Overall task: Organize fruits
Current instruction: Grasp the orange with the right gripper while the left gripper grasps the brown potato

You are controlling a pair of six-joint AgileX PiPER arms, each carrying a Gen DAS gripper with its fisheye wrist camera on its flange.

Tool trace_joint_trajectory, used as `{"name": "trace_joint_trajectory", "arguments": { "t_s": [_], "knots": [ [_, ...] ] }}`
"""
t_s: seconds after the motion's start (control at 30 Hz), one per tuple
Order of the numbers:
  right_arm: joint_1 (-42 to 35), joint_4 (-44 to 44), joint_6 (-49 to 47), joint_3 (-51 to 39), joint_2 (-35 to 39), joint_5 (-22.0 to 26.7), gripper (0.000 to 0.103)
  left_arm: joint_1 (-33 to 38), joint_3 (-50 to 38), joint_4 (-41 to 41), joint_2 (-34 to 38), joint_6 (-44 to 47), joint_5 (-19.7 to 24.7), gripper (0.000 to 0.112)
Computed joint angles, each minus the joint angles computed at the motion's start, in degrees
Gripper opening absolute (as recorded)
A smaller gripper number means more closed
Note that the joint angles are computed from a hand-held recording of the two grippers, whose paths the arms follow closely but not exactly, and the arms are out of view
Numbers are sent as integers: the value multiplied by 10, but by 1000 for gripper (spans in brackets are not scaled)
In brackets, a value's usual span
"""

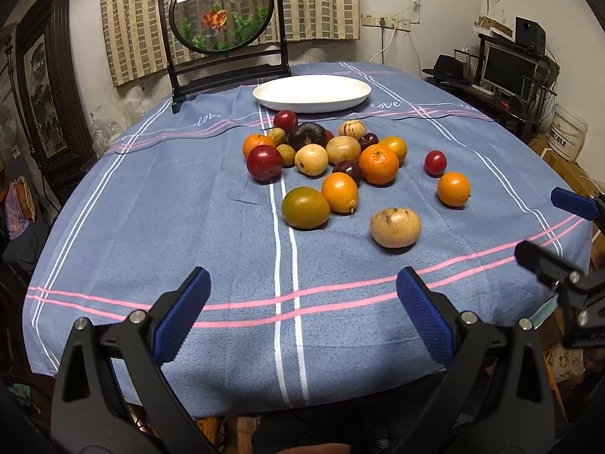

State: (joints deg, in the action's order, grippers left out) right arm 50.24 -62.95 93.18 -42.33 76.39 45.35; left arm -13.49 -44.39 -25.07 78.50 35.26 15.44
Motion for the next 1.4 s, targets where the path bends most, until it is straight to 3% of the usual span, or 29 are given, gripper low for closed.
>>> {"name": "trace_joint_trajectory", "arguments": {
  "t_s": [0.07, 0.17, 0.23, 0.33, 0.43, 0.6, 0.8, 0.9, 1.03, 1.23, 1.4],
  "knots": [
    [-28, -10, 4, 8, -5, -39, 102, 0, 1, -2, 6, 1, -8, 100],
    [-112, -5, -6, 15, 0, -133, 102, 8, -3, -25, 17, 23, -15, 100],
    [-146, 1, -13, 9, 11, -162, 102, 15, -9, -36, 22, 34, -8, 100],
    [-170, 10, -42, -16, 42, -167, 99, 19, -18, -28, 32, 25, -4, 100],
    [-185, 18, -69, -41, 72, -172, 78, 23, -25, -30, 40, 27, 0, 100],
    [-222, 84, -155, -80, 117, -192, 72, 31, -26, -91, 48, 87, -4, 100],
    [-255, 186, -264, -101, 149, -218, 51, 38, -34, -152, 68, 149, 4, 99],
    [-256, 184, -266, -101, 152, -226, 40, 38, -39, -170, 77, 166, 10, 99],
    [-256, 169, -246, -88, 144, -234, 39, 37, -39, -223, 82, 216, 22, 92],
    [-274, 182, -247, -62, 125, -279, 39, 23, -69, -278, 104, 279, 93, 78],
    [-288, 203, -265, -48, 117, -309, 39, -6, -94, -317, 121, 324, 123, 76]
  ]
}}
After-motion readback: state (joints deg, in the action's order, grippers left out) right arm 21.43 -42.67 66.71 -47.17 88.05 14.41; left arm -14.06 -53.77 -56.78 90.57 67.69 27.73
